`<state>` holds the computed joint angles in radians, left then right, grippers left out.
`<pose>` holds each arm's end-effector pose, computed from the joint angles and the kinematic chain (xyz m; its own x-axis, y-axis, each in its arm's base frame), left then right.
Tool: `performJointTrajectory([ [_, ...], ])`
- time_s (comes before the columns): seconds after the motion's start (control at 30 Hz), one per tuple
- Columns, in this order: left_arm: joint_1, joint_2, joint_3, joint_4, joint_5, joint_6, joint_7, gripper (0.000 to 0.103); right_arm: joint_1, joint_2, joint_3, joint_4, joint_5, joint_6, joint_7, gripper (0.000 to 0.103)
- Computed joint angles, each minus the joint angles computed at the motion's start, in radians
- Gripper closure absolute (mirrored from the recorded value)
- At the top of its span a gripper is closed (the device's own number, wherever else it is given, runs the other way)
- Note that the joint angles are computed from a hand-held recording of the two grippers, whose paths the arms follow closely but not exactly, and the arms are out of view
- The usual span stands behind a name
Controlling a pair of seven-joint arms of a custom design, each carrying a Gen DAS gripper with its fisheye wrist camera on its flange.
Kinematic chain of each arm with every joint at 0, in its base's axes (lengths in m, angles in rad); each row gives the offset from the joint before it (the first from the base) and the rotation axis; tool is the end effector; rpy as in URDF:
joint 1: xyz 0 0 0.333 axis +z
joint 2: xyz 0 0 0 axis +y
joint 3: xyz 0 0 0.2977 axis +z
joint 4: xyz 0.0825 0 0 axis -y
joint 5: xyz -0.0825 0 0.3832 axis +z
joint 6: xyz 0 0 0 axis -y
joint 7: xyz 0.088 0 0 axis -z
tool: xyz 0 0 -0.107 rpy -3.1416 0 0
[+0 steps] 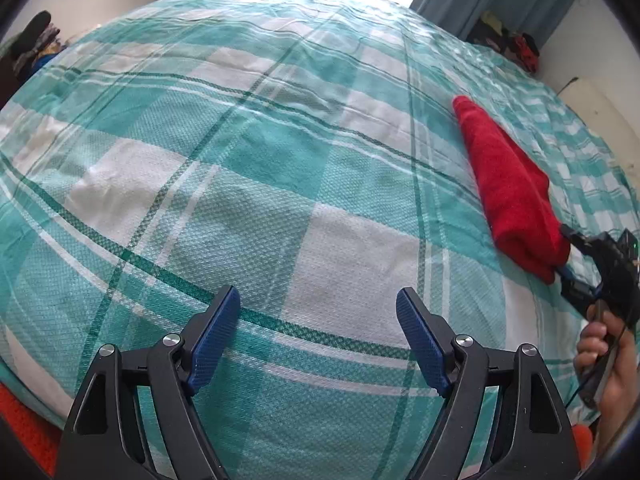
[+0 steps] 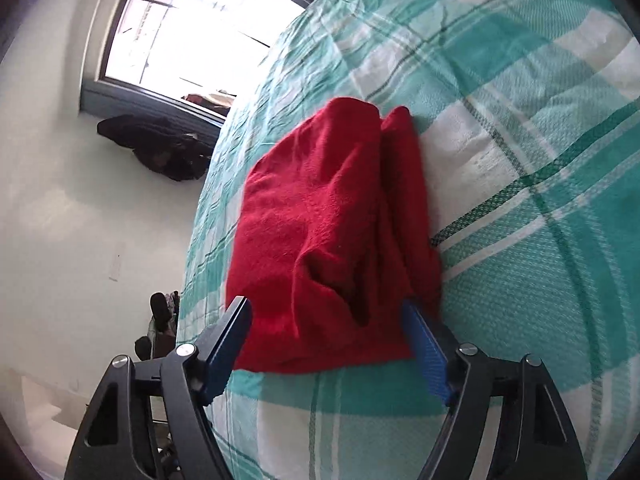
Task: Fold small clothes
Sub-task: 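Grasp the sweater end with the right tool and fold it over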
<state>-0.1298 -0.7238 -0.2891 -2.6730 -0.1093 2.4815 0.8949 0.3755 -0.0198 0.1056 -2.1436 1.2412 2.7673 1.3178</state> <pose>0.3515 -0.1591 0.4875 0.2757 -0.9311 0.2387 -0.8241 -0.3568 -0.4399 0.5199 0.2260 0.4438 -0.0747 -0.6429 -0.7623 -0.8699 0.4157 -0.2653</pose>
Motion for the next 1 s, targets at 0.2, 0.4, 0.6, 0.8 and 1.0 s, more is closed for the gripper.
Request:
performJointTrajectory([
  [0.2,-0.008,0.034,-0.023,0.05,0.027,0.035,0.032,0.021,-0.007,-0.033,0.005,0.0,-0.423,0.01,0.249,0.093],
  [0.4,0.04,0.328,-0.12,0.314,0.185,0.163,0.006,0.027,-0.033,0.035,-0.001,0.03,-0.599,-0.111,0.353,0.084],
  [0.6,0.087,0.653,-0.229,0.609,0.606,0.169,-0.111,0.032,-0.056,-0.046,-0.019,0.027,-0.791,-0.104,0.4,0.065],
  [0.8,-0.031,0.8,-0.179,0.685,0.778,0.035,-0.124,0.035,-0.08,0.156,-0.015,0.318,-0.621,-0.166,0.177,0.073],
  [1.0,-0.085,0.763,-0.107,0.674,0.643,0.027,-0.058,0.029,-0.111,0.379,0.02,0.455,-0.738,-0.174,0.366,0.077],
])
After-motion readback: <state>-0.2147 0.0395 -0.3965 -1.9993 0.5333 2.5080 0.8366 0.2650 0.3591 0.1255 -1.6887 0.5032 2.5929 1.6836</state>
